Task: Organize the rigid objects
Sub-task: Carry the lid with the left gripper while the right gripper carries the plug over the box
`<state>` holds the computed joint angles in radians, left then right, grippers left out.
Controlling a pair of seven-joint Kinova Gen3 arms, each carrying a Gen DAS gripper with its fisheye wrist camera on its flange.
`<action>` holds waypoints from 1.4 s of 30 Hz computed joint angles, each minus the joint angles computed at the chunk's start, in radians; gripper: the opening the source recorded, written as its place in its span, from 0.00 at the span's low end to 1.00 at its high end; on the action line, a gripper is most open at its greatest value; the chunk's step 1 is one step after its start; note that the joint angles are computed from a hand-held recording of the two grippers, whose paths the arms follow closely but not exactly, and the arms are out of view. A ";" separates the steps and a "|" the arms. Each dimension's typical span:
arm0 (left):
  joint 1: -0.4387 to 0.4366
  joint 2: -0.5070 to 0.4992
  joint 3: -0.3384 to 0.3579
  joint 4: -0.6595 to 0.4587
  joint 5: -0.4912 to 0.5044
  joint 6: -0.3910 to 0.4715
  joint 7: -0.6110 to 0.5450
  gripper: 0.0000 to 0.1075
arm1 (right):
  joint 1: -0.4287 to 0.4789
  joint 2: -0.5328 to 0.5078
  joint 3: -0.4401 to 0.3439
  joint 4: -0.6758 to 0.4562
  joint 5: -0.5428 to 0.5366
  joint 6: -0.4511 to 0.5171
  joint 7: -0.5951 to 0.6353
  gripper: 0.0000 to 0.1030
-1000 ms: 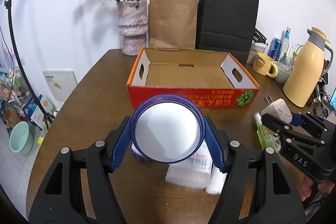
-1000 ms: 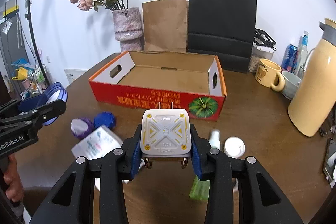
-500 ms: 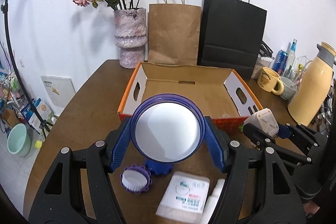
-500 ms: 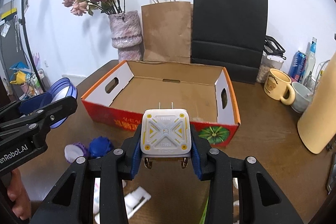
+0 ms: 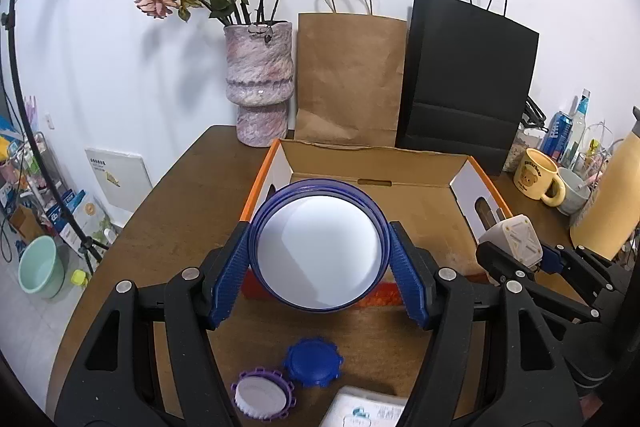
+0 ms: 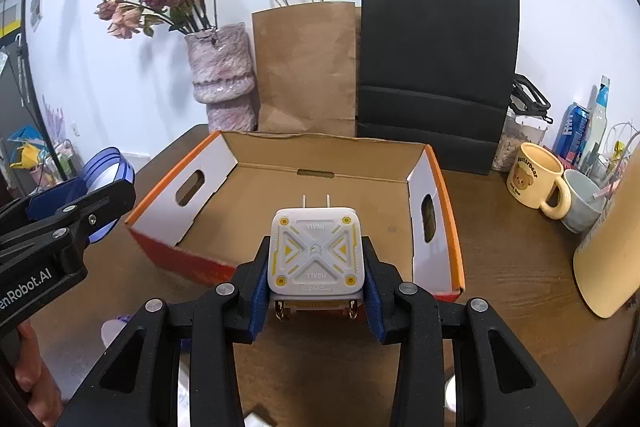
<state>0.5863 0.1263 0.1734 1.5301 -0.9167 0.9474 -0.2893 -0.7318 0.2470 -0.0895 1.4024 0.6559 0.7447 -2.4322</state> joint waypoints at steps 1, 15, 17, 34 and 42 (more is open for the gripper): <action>-0.004 0.006 -0.002 -0.007 0.003 -0.003 -0.006 0.58 | 0.004 0.008 0.001 -0.012 -0.003 0.003 0.006 0.42; -0.012 0.103 -0.073 -0.116 0.059 -0.021 -0.099 0.58 | 0.037 0.128 0.047 -0.198 -0.112 0.051 0.139 0.42; -0.014 0.118 -0.085 -0.133 0.073 -0.023 -0.116 0.58 | 0.041 0.148 0.054 -0.227 -0.131 0.063 0.162 0.42; -0.030 0.238 -0.170 -0.272 0.203 -0.029 -0.285 0.58 | 0.064 0.255 0.097 -0.357 -0.239 0.129 0.286 0.42; -0.022 0.249 -0.190 -0.276 0.226 -0.038 -0.309 0.58 | 0.067 0.268 0.104 -0.367 -0.254 0.136 0.299 0.42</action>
<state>0.5639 0.3751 -0.0170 1.2546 -0.6906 0.9096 -0.5985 -0.6647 0.5150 0.0150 1.0353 0.4024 0.8804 -2.1336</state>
